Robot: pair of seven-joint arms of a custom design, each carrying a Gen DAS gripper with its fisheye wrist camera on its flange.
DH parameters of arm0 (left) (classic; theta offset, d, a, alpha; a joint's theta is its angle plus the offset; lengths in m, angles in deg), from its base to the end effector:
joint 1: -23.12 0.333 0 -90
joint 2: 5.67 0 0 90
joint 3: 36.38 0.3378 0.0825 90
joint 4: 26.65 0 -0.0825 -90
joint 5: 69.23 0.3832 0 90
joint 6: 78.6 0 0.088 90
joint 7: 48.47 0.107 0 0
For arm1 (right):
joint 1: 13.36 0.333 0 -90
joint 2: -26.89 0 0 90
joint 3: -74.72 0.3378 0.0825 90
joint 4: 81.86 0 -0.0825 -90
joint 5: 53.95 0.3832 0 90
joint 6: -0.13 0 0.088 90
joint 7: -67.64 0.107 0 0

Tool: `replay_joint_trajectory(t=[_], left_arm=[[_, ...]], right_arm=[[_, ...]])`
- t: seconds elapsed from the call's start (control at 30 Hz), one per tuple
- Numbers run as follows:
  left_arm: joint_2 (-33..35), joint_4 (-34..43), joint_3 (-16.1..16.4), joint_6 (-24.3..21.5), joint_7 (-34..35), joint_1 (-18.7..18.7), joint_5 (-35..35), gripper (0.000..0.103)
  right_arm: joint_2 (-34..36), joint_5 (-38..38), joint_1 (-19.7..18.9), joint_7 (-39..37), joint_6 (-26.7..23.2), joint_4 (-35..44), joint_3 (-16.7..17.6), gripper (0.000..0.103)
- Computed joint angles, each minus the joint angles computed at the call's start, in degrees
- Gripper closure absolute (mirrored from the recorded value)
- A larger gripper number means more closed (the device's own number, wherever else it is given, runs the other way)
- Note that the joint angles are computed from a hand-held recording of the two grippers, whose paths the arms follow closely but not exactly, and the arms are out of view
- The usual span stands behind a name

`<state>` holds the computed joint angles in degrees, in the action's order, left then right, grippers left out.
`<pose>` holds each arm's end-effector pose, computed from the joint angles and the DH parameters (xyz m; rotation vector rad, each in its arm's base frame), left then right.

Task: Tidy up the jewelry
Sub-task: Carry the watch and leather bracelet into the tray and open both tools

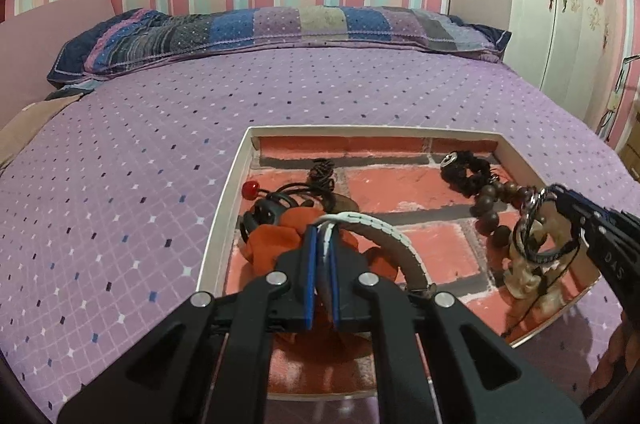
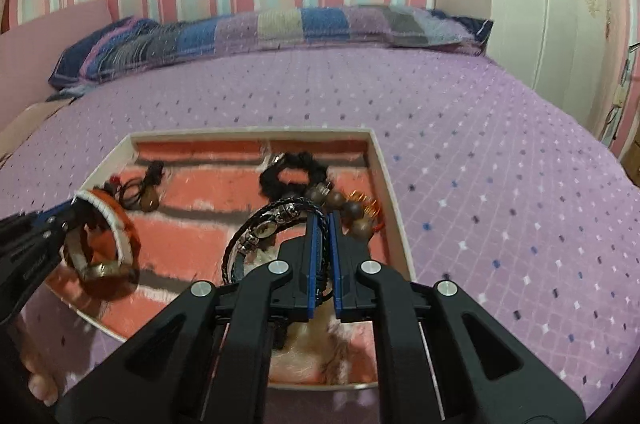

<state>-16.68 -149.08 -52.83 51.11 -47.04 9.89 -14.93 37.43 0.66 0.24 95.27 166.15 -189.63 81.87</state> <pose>0.4630 -0.2500 0.5501 -1.9840 1.1777 -0.5851 0.6228 0.1782 0.5117 -1.9766 1.0443 -0.5180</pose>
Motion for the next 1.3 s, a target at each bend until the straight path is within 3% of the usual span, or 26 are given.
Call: replay_joint_trajectory(t=[0.17, 0.53, 0.7, 0.83, 0.87, 0.9, 0.97, 1.03, 1.13, 1.17, 1.2, 1.3], left_arm=[[0.45, 0.18, 0.06, -0.44, 0.22, -0.01, -0.13, 0.097], [0.75, -0.13, 0.31, -0.57, 0.53, 0.09, -0.89, 0.096], [0.93, -0.04, 0.33, -0.49, 0.19, -0.03, -0.72, 0.095], [0.67, -0.28, 0.13, -0.36, -0.31, -0.20, -0.12, 0.093], [0.46, -0.49, 0.04, -0.15, -0.71, -0.23, 0.31, 0.087], [0.23, -0.67, -0.08, -0.10, -1.08, -0.26, 0.72, 0.071], [-0.22, -0.78, -1.00, -1.51, -2.84, -0.35, 2.79, 0.049], [-0.67, -0.80, -1.78, -3.03, -4.01, -0.74, 4.78, 0.049], [-1.56, -1.11, -2.12, -3.81, -4.48, -1.47, 4.95, 0.048], [-2.03, -1.35, -2.22, -3.96, -4.61, -1.69, 4.82, 0.044], [-2.76, -1.49, -2.59, -4.85, -4.91, -2.00, 4.56, 0.034], [-4.93, -1.48, -3.84, -7.97, -5.51, -2.90, 4.25, 0.024]], right_arm=[[0.36, -5.59, 0.91, 4.26, -0.70, -0.77, -1.04, 0.096], [1.36, -8.36, 0.45, 7.67, -2.13, -0.12, -1.19, 0.092], [0.84, -5.04, -0.64, 4.77, -1.77, -0.42, -0.03, 0.053], [0.66, -3.85, -0.61, 3.86, -1.79, -0.53, -0.19, 0.046], [0.53, -2.70, -0.93, 3.01, -2.09, -0.51, -0.01, 0.042], [0.38, -1.51, -1.18, 2.06, -2.26, -0.54, 0.15, 0.037], [-0.20, 2.21, -1.85, -1.14, -2.32, -0.74, 0.64, 0.029], [-0.78, 4.90, -1.91, -3.76, -1.83, -1.09, 0.74, 0.024], [-1.92, 10.33, -1.96, -8.68, -1.33, -1.55, 0.89, 0.009], [-2.39, 11.49, -1.85, -9.55, -1.40, -1.68, 0.70, 0.006], [-2.89, 12.16, -1.71, -9.89, -1.65, -1.83, 0.40, 0.005], [-5.69, 16.16, -1.91, -12.67, -4.15, -3.54, -0.72, 0.004]])
